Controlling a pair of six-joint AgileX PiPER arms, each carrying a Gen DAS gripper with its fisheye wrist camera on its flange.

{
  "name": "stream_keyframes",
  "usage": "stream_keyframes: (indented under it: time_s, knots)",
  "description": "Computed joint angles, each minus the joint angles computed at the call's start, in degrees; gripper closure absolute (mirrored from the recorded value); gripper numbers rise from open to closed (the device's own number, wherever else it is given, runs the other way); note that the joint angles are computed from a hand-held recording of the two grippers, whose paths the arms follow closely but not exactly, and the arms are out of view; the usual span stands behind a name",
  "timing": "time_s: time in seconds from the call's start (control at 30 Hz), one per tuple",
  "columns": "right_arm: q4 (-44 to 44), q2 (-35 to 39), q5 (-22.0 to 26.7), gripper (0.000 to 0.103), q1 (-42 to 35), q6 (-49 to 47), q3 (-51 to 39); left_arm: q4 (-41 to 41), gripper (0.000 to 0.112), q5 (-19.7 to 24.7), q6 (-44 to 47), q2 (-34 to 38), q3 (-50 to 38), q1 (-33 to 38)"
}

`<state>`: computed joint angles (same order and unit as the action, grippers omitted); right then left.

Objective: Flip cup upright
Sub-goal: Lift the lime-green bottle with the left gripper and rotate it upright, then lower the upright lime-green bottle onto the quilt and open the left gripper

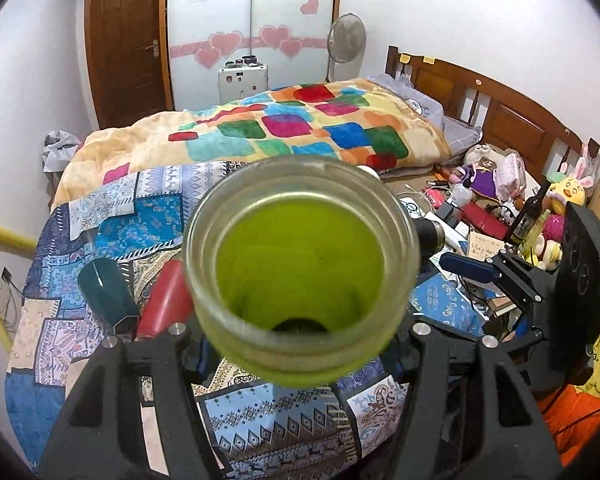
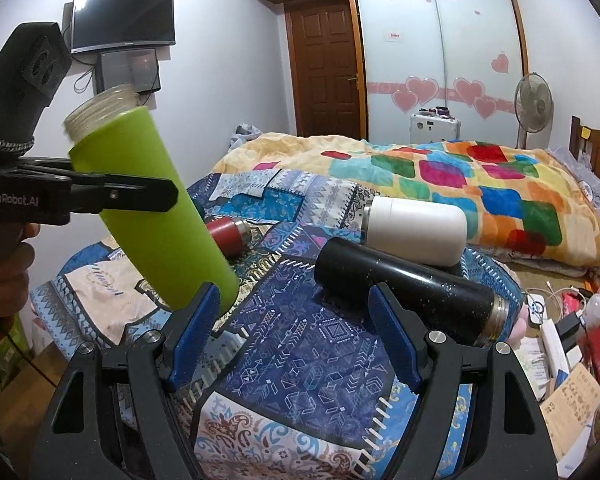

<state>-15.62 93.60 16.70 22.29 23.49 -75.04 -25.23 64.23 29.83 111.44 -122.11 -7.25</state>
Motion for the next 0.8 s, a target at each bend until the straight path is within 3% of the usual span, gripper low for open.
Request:
stream_keyframes:
  time_s: [0.5, 0.67, 0.8]
  knots:
    - [2.38, 1.52, 0.95, 0.029, -0.09, -2.21, -0.68, 2.76, 0.050, -5.22, 0.78, 1.04, 8.27, -1.02]
    - [5.18, 2.15, 1.28, 0.029, -0.22, -4.40, -1.10, 0.37, 0.049, -11.06, 3.65, -2.55, 15.49, -0.71]
    - [6.55, 2.11, 1.63, 0.029, 0.08, -5.41, -1.37, 0.13, 0.049, -10.94, 3.28, -2.45, 15.40, -0.44]
